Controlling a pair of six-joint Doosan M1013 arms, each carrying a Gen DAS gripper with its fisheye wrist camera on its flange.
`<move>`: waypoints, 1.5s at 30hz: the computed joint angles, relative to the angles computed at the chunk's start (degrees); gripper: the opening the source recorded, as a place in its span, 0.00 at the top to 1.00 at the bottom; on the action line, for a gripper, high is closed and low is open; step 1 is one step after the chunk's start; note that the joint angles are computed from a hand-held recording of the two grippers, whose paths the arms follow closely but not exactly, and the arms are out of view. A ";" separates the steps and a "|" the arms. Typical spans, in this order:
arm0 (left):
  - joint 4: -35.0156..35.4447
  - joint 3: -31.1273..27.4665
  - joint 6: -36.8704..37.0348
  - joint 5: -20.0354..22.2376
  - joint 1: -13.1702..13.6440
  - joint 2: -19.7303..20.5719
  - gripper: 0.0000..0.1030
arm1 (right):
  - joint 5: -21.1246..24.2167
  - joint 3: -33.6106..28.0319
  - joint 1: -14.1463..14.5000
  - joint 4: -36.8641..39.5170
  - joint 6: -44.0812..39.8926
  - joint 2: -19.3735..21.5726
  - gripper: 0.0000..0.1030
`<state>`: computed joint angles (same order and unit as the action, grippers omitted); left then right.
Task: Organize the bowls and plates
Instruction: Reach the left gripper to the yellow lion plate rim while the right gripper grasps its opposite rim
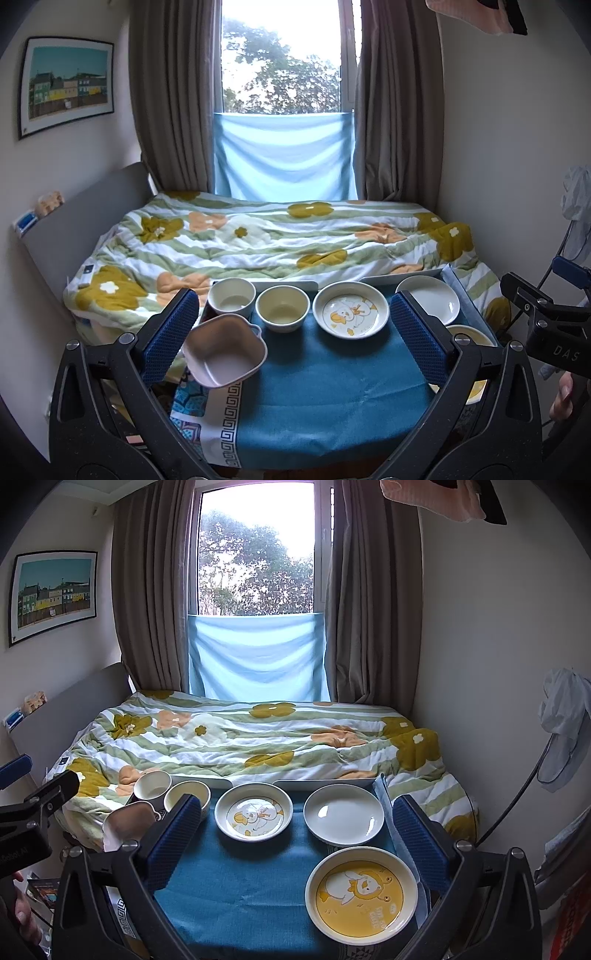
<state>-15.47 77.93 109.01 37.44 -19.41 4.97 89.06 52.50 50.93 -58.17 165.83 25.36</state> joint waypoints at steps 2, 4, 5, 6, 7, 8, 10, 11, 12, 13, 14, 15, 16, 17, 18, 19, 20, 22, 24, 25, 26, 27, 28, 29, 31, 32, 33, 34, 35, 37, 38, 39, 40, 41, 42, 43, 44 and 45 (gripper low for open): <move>0.14 0.03 -0.09 -0.12 -0.01 -0.02 0.00 | -0.05 0.01 0.02 0.06 0.08 -0.02 0.00; -0.04 0.13 0.20 -0.42 0.06 -0.13 0.00 | 0.15 -0.20 0.11 -0.02 -0.02 0.12 0.00; -0.10 0.23 0.31 -0.72 0.06 -0.23 0.00 | 0.22 -0.26 0.12 -0.03 -0.07 0.15 0.00; -0.06 0.32 0.37 -1.02 -0.01 -0.32 0.00 | -0.02 -0.06 -0.03 0.06 -0.07 -0.01 0.00; -0.03 0.43 0.55 -1.37 -0.06 -0.42 0.00 | 0.09 -0.12 0.08 -0.01 -0.04 0.04 0.00; -0.08 0.51 0.84 -1.63 -0.10 -0.49 0.00 | -0.02 -0.05 -0.01 0.04 -0.11 -0.02 0.00; -0.89 0.85 1.69 -2.16 -0.07 -0.73 0.00 | -0.08 -0.05 -0.08 -0.04 -0.16 -0.09 0.00; -1.39 0.89 2.18 -2.19 -0.01 -0.75 0.00 | -0.07 0.01 0.05 -0.20 -0.07 -0.09 0.00; -1.62 0.88 2.51 -2.20 -0.03 -0.76 0.00 | -0.20 -0.17 -0.15 -0.11 -0.28 -0.09 0.00; -1.57 0.89 2.55 -2.23 -0.06 -0.77 0.00 | -0.25 -0.14 -0.15 -0.07 -0.19 -0.14 0.00; -1.42 0.78 2.44 -2.21 -0.10 -0.73 0.00 | -0.27 -0.23 -0.30 0.03 -0.31 -0.16 0.00; -1.36 0.57 2.36 -2.06 -0.12 -0.64 0.00 | -0.23 -0.29 -0.27 0.06 -0.34 -0.10 0.00; -1.36 0.75 2.40 -2.12 -0.13 -0.73 0.00 | -0.08 -0.55 -0.38 0.30 -0.45 -0.03 0.00; -1.23 0.74 2.41 -2.04 -0.14 -0.72 0.00 | 0.25 -0.77 -0.47 0.69 -0.52 0.02 0.00; -0.85 0.55 2.33 -1.83 -0.21 -0.59 0.00 | 0.52 -1.08 -0.54 0.98 -0.56 0.12 0.00; -0.70 0.21 2.63 -1.31 -0.34 -0.33 0.00 | 0.74 -1.18 -0.64 1.36 -0.38 0.11 0.00; -1.12 -0.24 3.36 -0.74 -0.39 0.03 0.00 | 0.88 -1.20 -0.70 1.66 -0.15 0.09 0.00; -3.63 -1.03 6.62 1.31 -0.41 1.01 0.00 | 0.76 -0.29 -0.83 2.39 1.36 -0.30 0.00; -5.42 -2.04 8.81 4.17 -0.64 2.22 0.00 | 0.65 1.53 -1.13 4.08 3.73 -1.05 0.00; -6.19 -2.41 9.73 5.86 -0.86 2.91 0.00 | 0.27 3.27 -1.34 5.25 5.53 -1.79 0.00; -6.36 -2.64 9.97 6.98 -1.10 3.40 0.00 | -0.04 5.05 -1.48 6.24 7.19 -2.55 0.00; -6.41 -2.86 9.98 8.38 -1.50 4.00 0.00 | -0.31 6.25 -1.57 6.93 8.15 -3.08 0.00; -6.57 -2.97 9.89 9.71 -1.96 4.58 0.00 | -1.00 8.88 -1.87 8.79 10.24 -4.30 0.00; -6.60 -3.03 9.62 10.94 -2.48 5.15 0.00 | -1.82 11.19 -2.14 10.29 11.95 -5.40 0.00; -6.57 -3.13 9.18 13.10 -3.53 6.20 0.00 | -2.97 14.68 -2.50 12.25 14.25 -7.08 0.00; -6.39 -3.10 8.88 14.38 -4.25 6.90 0.00 | -4.36 17.91 -2.97 13.74 15.95 -8.64 0.00; -5.66 -3.05 8.25 15.40 -5.06 7.59 0.00 | -5.15 19.34 -3.22 14.41 16.58 -9.35 0.00; -5.19 -3.14 7.55 16.84 -5.93 8.52 0.00 | -6.69 21.77 -3.75 15.63 17.56 -10.54 0.00; -4.68 -3.27 6.71 17.89 -6.58 9.24 0.01 | -8.74 24.43 -4.43 16.91 18.47 -11.84 0.00; -3.93 -3.72 4.55 20.61 -8.26 11.36 0.02 | -12.84 29.21 -6.22 20.16 18.93 -14.12 0.01; -3.68 -3.80 3.59 21.47 -9.08 12.30 0.04 | -14.80 31.32 -7.00 21.33 18.91 -15.08 0.03; -3.36 -3.62 2.76 21.88 -9.81 12.96 0.05 | -15.93 32.35 -7.45 22.14 18.71 -15.53 0.07; -2.92 -3.68 1.72 22.63 -10.59 13.85 0.09 | -18.16 34.37 -8.37 23.59 18.30 -16.49 0.12; -2.70 -3.46 1.03 22.95 -11.12 14.35 0.13 | -20.51 36.30 -9.31 25.09 17.79 -17.34 0.14; -2.10 -3.42 -0.12 23.45 -11.81 15.12 0.15 | -22.52 37.85 -10.06 26.53 17.32 -17.97 0.18; -1.65 -3.46 -1.25 24.07 -12.36 15.88 0.19 | -24.44 39.23 -10.90 27.93 16.74 -18.46 0.22; -1.46 -3.52 -2.26 24.55 -12.77 16.53 0.23 | -26.50 40.70 -11.79 29.70 15.87 -19.00 0.25; -1.46 -3.47 -3.26 25.00 -13.10 17.10 0.24 | -28.06 41.82 -12.44 31.08 15.06 -19.42 0.31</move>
